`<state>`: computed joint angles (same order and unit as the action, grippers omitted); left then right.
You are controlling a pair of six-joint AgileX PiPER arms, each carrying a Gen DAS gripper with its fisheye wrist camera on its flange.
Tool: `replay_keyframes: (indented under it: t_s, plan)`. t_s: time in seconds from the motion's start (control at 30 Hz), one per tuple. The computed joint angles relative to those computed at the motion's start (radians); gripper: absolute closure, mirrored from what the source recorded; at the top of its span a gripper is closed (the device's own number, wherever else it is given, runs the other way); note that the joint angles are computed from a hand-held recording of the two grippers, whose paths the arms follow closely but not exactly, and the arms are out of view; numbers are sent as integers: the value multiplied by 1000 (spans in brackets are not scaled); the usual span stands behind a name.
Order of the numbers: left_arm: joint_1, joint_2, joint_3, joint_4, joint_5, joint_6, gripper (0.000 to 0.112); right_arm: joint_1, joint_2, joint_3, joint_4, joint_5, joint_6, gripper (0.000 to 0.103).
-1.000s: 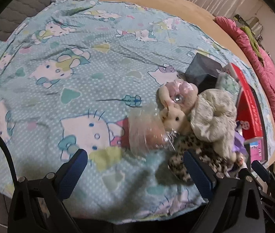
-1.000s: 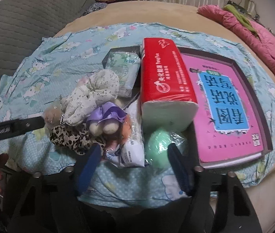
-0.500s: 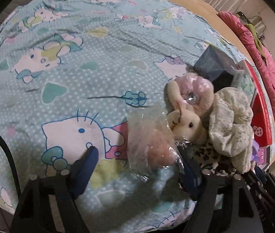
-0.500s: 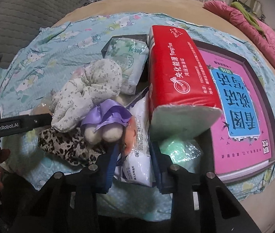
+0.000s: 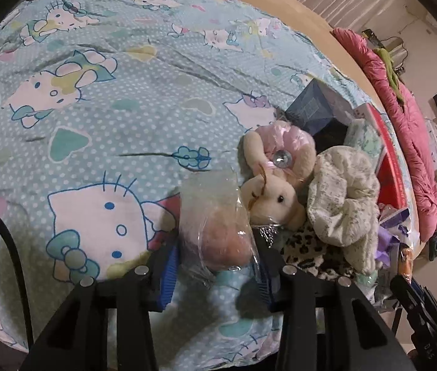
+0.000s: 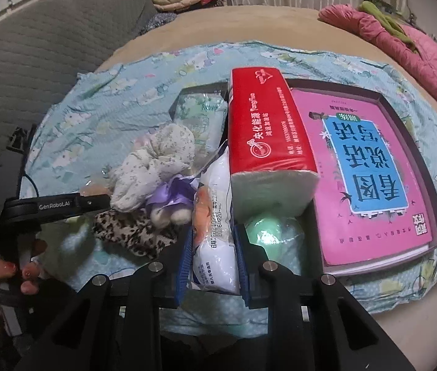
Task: Organize soft objects
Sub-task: 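Carry both held items over the pink book in the dark tray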
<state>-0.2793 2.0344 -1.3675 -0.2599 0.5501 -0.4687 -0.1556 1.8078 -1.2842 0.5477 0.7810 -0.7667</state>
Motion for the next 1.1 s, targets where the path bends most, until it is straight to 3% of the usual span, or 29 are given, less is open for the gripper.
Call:
replay_keyframes:
  t_s: [0.47, 0.77, 1.1]
  plan:
    - [-106, -182, 35, 197, 25, -144, 69, -70, -64, -6, 86, 1, -51, 76]
    - [-227, -185, -109, 302, 125, -212, 69, -141, -88, -34, 144, 37, -85, 76]
    - [-345, -70, -393, 320, 304, -217, 69, -248, -74, -107, 220, 122, -104, 76]
